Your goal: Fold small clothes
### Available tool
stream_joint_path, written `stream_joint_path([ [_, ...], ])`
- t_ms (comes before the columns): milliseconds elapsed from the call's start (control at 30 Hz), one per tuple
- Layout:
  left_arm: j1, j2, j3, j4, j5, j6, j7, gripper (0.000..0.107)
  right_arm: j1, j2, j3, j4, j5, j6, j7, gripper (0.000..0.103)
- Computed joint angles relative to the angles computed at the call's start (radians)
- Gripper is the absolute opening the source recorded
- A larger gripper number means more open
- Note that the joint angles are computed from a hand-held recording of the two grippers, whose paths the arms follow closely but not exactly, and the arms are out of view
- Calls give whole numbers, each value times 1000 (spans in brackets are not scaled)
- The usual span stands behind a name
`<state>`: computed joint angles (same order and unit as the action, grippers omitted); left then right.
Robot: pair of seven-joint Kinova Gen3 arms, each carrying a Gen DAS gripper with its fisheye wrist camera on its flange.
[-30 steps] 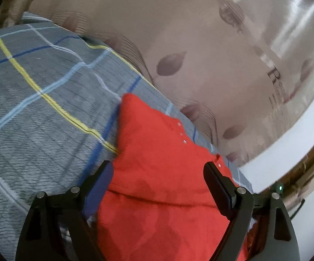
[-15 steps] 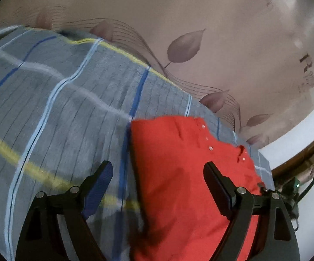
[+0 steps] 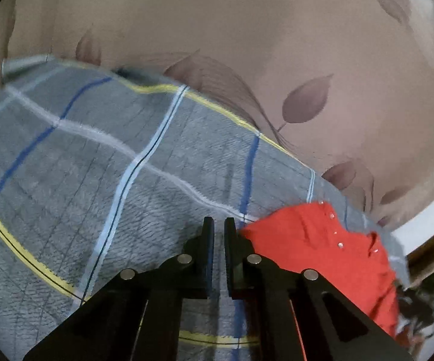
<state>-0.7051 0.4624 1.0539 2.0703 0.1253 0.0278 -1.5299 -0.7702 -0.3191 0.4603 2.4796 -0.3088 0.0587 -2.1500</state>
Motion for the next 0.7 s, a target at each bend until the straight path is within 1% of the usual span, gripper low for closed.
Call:
stream_joint_path([
  [67,-79,40,93,12,1,-4,-33,7,-79,-42,82,28,-4,-32,6,23],
  [100,-113,62,139,8,-14,18,-62,7,-109,-57,113,37,8,-44,-1,24],
  [133,-142,85,185,-1,-41,56,-77,7,-121,-73,129,46,19,-51,-10,24],
  [167,-153,103,213,-13,-69,97,-80,9,-125,-83,138,50,30,-51,-19,24],
  [233,-136,136,227,-47,-83,178,-102,12,-107,-78,119,49,45,-48,-38,24],
  [267,-121,132,216,-64,-73,218,-121,20,-80,-76,95,44,54,-34,-45,24],
  [300,-105,118,198,-77,-63,242,-129,30,-48,-73,66,39,59,-20,-49,24],
  [333,-89,108,180,-82,-53,250,-134,33,-24,-60,34,33,56,-17,-56,24],
  [367,-83,108,171,-87,-41,257,-144,34,19,-54,-6,25,61,2,-59,24],
  [433,-77,140,172,-104,-14,276,-171,35,77,-25,-76,9,54,13,-64,25],
  [500,-40,141,141,-126,7,295,-185,38,122,-12,-125,-2,45,25,-62,25],
  [533,-26,132,128,-130,13,295,-196,38,125,-7,-132,-4,37,23,-59,25],
  [567,-14,123,117,-127,14,280,-207,38,115,-10,-121,-2,30,21,-52,25],
  [633,16,90,82,-108,34,229,-232,36,99,-2,-111,-1,17,8,-46,25],
  [667,39,72,54,-106,42,219,-231,20,103,-1,-115,-2,16,9,-45,25],
  [700,80,43,8,-108,36,212,-214,10,109,5,-122,-4,15,8,-45,25],
])
